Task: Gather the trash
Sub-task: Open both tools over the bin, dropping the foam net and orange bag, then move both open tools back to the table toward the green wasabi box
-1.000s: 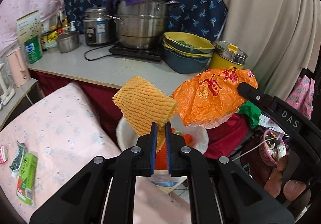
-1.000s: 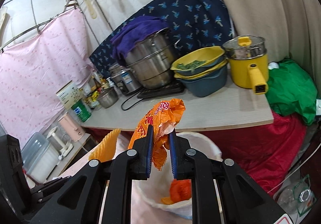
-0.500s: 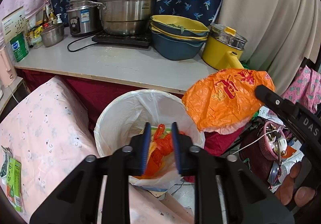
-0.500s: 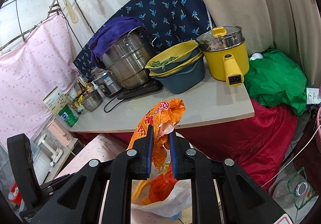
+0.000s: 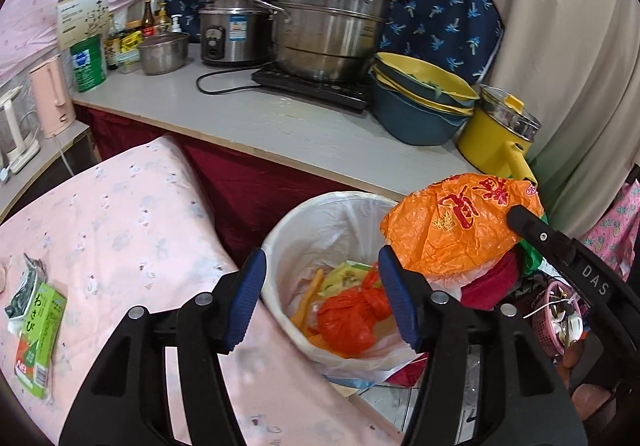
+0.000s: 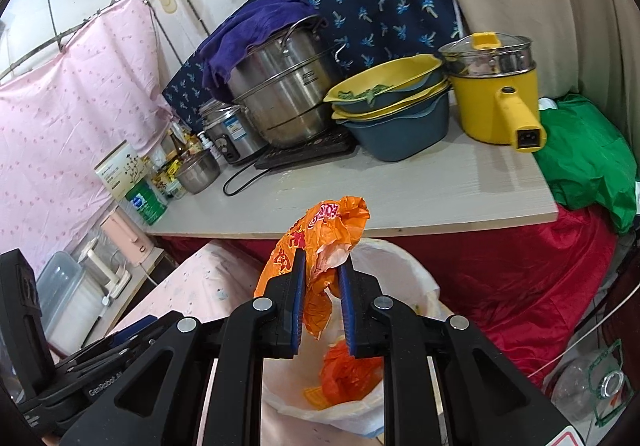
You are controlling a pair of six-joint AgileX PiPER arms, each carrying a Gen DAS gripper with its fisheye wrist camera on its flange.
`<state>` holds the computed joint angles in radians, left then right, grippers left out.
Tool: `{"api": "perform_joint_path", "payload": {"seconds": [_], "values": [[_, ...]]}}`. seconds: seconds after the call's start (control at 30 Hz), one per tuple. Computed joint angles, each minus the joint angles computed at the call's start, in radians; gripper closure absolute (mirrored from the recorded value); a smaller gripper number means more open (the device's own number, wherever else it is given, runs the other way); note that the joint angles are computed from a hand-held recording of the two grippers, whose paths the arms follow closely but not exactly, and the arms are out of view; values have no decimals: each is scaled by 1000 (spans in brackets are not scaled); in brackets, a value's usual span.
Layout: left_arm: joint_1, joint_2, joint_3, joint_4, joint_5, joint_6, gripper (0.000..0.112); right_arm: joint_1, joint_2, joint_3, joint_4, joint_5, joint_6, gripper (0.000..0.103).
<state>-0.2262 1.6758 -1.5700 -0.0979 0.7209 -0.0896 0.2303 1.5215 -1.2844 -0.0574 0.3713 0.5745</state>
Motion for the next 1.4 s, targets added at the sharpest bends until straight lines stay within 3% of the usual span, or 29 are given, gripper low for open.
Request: {"api": "perform_joint_path", "payload": {"seconds": [0.27, 0.57, 0.77, 1.03, 1.4], "values": [[78, -56, 69, -30, -18, 40, 52, 77, 58, -83, -152, 22, 152, 63], [177, -151, 166, -70, -45, 74, 46, 183, 62, -165, -284, 81, 263, 50], [290, -226, 233, -138, -46, 134, 45, 283, 83, -241, -330, 137, 283, 49], [506, -318, 310, -258, -17, 272, 39, 441, 158, -364, -380, 203, 310, 44], [890, -356, 380, -390, 51, 539, 34, 652, 367, -600, -301, 309, 228, 36]]}}
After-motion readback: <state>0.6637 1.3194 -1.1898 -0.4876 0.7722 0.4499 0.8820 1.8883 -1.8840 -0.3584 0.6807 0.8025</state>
